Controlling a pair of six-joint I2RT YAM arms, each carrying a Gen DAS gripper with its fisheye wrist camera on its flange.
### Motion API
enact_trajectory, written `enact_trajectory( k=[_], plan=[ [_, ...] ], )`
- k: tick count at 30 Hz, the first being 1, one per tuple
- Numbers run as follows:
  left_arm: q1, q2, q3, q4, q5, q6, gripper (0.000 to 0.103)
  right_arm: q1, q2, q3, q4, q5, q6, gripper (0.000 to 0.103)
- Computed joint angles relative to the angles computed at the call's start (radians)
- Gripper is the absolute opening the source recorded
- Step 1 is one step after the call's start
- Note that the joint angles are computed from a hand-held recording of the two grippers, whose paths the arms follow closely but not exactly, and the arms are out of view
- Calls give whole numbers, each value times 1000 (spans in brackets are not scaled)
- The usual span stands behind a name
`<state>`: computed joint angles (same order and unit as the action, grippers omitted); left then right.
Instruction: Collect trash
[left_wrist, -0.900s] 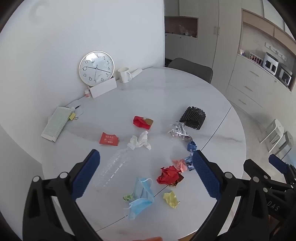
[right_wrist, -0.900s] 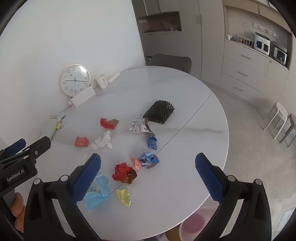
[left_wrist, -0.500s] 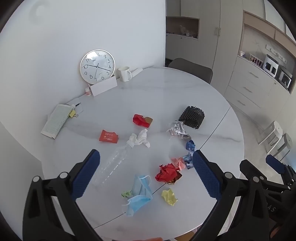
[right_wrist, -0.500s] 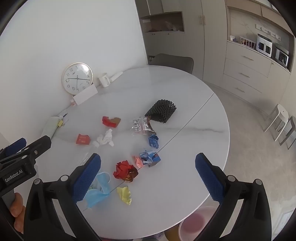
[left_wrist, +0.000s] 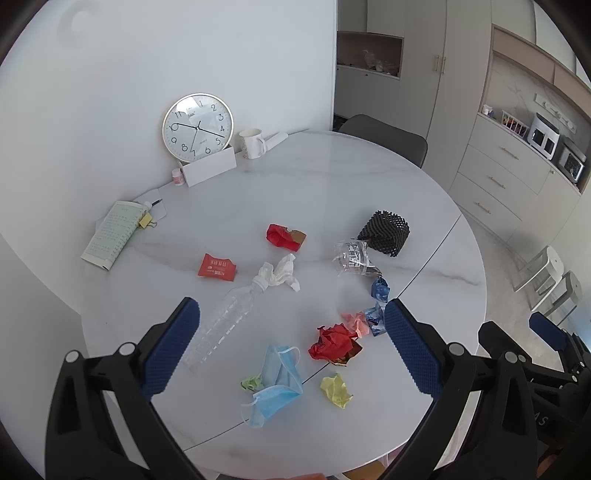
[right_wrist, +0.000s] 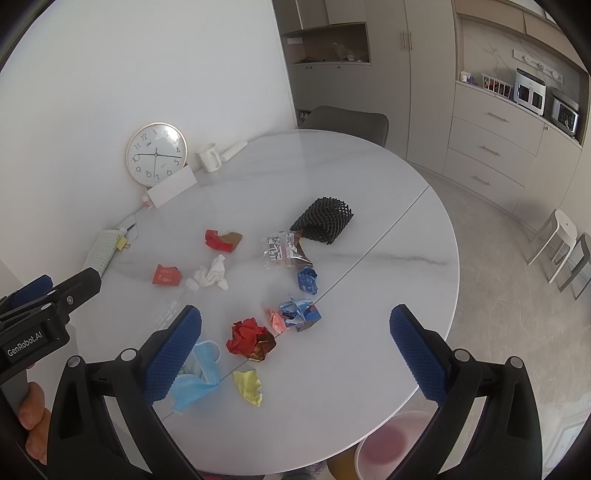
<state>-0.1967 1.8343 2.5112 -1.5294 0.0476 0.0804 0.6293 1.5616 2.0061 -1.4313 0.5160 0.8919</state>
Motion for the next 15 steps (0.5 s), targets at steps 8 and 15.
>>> enact_trajectory(
  k=[8, 15],
  plan=[
    [4, 4, 2, -3, 2, -2, 96, -1, 3, 8, -12, -3, -1, 101],
    [4, -8, -19, 4, 1, -6, 96, 4, 11, 16, -21, -4, -1, 101]
  ],
)
